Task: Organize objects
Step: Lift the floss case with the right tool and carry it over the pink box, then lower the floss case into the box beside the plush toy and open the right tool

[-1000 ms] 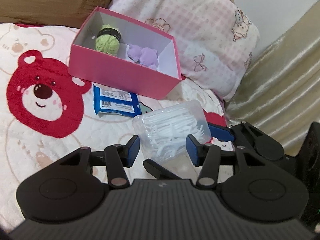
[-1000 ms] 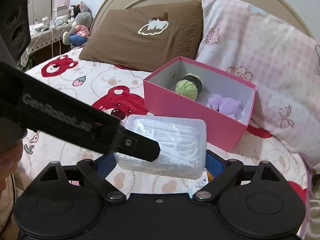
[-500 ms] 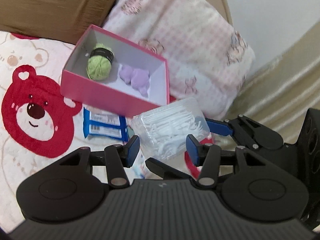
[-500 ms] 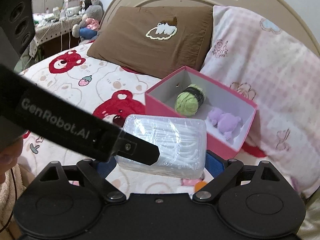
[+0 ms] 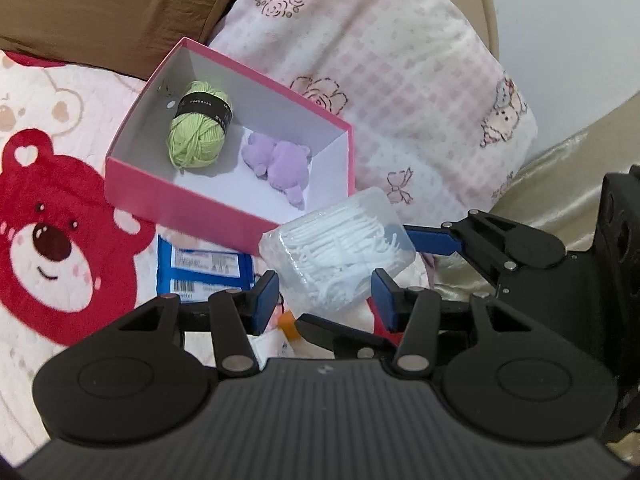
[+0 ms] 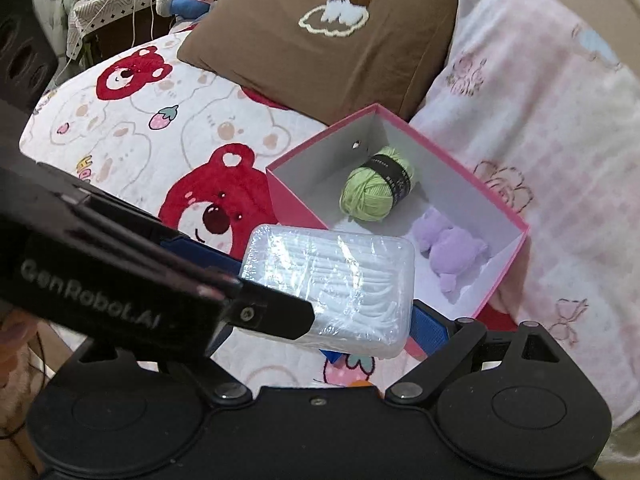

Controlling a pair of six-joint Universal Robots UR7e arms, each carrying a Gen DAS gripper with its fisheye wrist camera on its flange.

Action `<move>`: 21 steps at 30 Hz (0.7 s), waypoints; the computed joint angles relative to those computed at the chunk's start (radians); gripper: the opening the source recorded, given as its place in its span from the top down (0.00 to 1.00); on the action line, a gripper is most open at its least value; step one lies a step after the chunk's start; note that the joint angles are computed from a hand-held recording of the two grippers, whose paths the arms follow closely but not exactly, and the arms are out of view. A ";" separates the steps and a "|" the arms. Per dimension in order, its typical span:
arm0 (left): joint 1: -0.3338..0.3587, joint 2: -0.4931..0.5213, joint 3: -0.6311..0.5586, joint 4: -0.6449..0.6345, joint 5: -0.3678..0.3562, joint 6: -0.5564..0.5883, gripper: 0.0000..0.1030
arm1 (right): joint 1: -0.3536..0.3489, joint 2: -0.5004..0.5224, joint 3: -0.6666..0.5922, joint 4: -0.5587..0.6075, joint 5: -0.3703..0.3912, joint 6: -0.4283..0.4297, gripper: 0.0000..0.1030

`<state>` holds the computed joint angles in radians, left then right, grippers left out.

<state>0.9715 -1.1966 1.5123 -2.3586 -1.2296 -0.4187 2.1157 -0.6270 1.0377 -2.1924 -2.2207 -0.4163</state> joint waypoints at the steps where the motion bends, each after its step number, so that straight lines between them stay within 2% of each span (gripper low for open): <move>1: 0.010 0.011 -0.016 0.001 -0.011 0.009 0.52 | -0.006 0.007 -0.016 0.006 0.008 -0.001 0.08; 7: 0.055 0.095 -0.121 0.011 -0.035 0.049 0.53 | -0.052 0.056 -0.112 0.011 0.078 0.014 0.07; 11: 0.082 0.189 -0.239 0.073 -0.029 0.084 0.53 | -0.090 0.088 -0.162 0.001 0.113 0.029 0.08; 15: 0.114 0.311 -0.408 0.192 -0.024 0.056 0.52 | -0.144 0.119 -0.189 -0.028 0.144 0.111 0.08; 17: 0.128 0.359 -0.470 0.215 -0.023 0.046 0.52 | -0.162 0.136 -0.197 -0.070 0.147 0.120 0.08; 21: 0.152 0.450 -0.612 0.321 -0.026 0.037 0.53 | -0.200 0.173 -0.238 -0.092 0.178 0.228 0.08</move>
